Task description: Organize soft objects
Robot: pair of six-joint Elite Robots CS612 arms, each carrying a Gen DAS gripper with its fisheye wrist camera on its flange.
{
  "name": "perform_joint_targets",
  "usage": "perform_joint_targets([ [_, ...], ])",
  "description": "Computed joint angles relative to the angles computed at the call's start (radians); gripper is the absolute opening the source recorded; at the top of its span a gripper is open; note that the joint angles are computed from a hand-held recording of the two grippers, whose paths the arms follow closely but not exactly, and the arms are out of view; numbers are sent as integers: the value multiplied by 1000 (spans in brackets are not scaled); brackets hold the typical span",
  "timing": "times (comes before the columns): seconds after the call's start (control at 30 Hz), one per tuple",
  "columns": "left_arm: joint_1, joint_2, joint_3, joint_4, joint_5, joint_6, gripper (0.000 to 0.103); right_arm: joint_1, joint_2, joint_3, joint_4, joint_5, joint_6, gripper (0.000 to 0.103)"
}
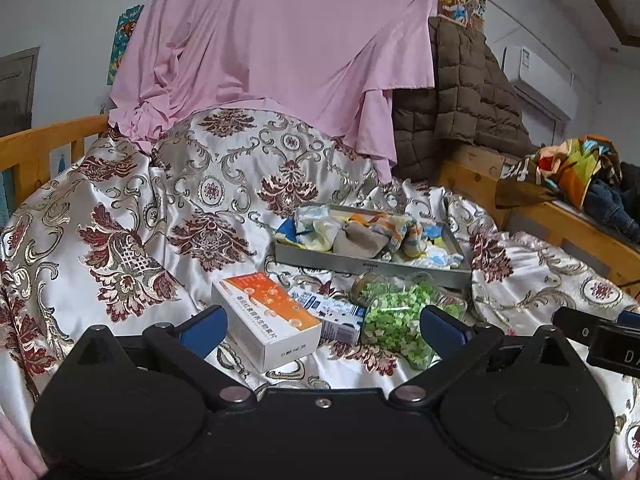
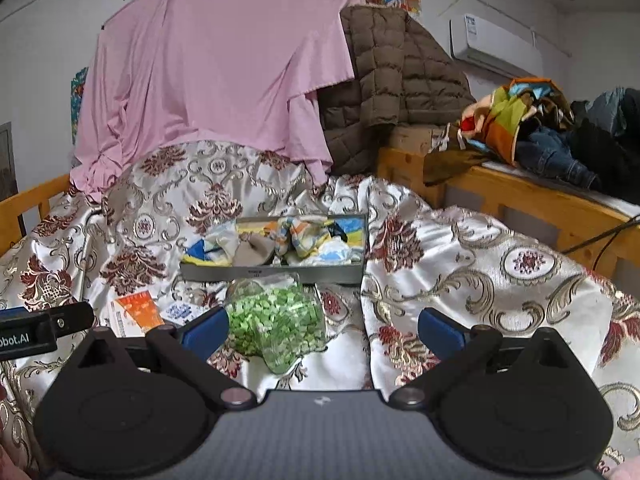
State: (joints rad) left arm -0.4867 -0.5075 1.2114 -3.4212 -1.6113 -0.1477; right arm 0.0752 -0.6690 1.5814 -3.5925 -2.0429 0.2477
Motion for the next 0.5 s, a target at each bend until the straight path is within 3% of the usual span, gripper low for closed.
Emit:
perform_joint_targets([
  [0.5,-4,-6,7,36,14,13,102,-1,-5,2,50,-4,15,103],
])
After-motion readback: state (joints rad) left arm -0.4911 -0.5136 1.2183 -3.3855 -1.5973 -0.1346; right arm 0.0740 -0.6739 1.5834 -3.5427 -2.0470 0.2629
